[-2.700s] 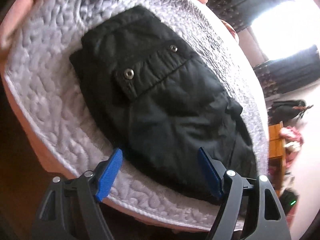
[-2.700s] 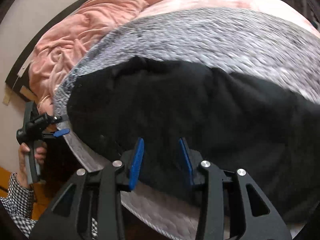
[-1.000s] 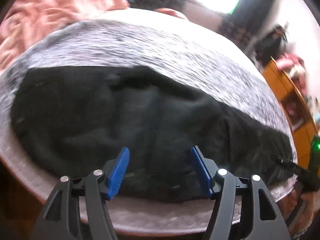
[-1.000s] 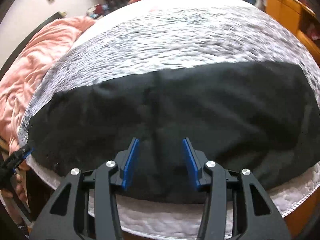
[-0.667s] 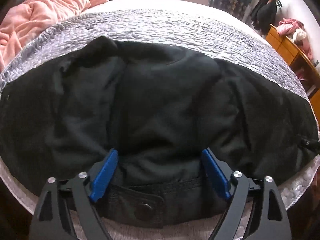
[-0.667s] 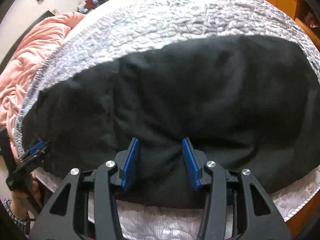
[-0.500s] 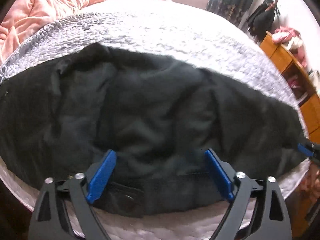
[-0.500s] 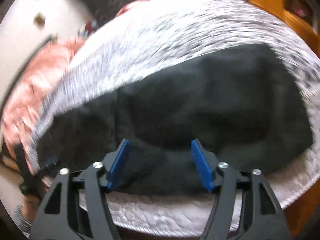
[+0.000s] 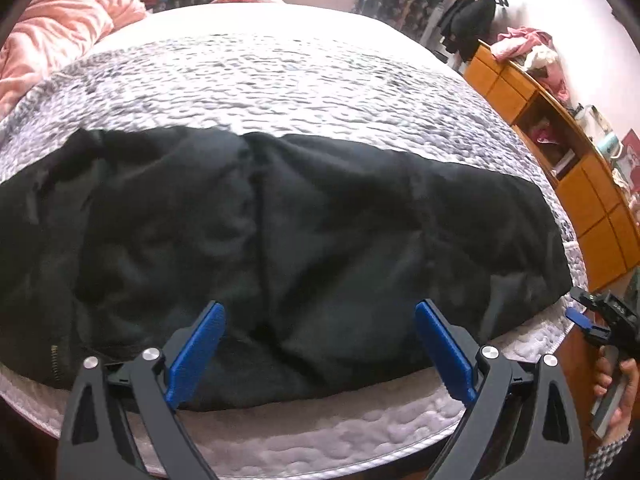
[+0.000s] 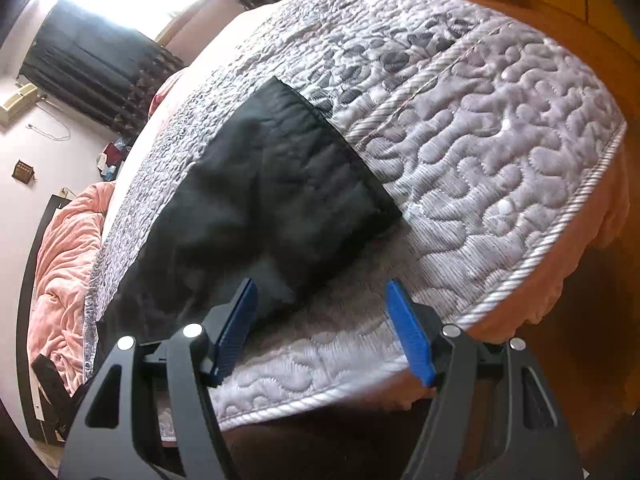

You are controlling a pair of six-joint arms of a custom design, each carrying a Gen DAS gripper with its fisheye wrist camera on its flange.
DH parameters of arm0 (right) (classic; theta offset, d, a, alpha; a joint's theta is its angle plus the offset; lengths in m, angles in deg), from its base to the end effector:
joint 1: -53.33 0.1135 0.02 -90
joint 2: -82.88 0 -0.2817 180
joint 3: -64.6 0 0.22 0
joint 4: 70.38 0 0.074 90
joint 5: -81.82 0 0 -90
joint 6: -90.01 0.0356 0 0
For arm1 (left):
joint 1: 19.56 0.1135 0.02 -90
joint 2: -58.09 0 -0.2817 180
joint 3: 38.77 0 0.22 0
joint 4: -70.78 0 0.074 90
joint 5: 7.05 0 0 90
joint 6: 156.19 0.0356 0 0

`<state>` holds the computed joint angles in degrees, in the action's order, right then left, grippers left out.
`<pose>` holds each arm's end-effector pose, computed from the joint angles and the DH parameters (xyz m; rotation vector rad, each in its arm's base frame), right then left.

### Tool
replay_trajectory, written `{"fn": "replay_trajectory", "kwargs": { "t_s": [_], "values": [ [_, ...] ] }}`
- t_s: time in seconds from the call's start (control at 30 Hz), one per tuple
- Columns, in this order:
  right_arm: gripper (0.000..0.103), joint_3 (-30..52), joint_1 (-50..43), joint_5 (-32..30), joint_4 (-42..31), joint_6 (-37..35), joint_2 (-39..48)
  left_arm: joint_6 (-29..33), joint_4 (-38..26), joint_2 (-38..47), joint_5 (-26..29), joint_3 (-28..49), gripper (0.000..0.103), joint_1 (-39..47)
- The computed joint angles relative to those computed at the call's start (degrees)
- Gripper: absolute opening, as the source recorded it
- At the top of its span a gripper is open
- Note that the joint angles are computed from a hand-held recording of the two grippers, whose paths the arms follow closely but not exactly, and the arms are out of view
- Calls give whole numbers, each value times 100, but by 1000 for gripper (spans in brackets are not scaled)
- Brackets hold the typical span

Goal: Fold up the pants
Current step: 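Grasp the pants edge with the right gripper and lift it upward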

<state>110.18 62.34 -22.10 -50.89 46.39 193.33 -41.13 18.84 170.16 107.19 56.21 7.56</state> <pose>0.2832 0.0536 0.1010 0.6715 2.3702 0.7351 0.3397 0.1576 0.2105 0.0569 2.6182 -0.2917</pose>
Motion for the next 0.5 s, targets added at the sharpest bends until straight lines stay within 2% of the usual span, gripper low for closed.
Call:
{"fn": "replay_trajectory", "kwargs": {
  "t_s": [0.2, 0.27, 0.37, 0.4, 0.43, 0.5],
  "values": [
    [67, 458, -161, -130, 143, -29, 624, -138, 203, -3, -214, -238, 96, -255],
    [67, 584, -280, -284, 407, -20, 925, -139, 255, 48, -287, -246, 96, -256],
    [60, 707, -329, -454, 794, 58, 1156, -160, 372, 150, -432, -239, 96, -221],
    [54, 788, -342, -482, 814, 104, 1224, -213, 400, 210, -490, -208, 96, -206],
    [38, 886, -377, -544, 814, 132, 1294, -225, 392, 266, -500, -161, 96, -170],
    [20, 892, -489, -918, 1160, 218, 1377, -261, 400, 346, -542, -88, 96, -133]
  ]
}}
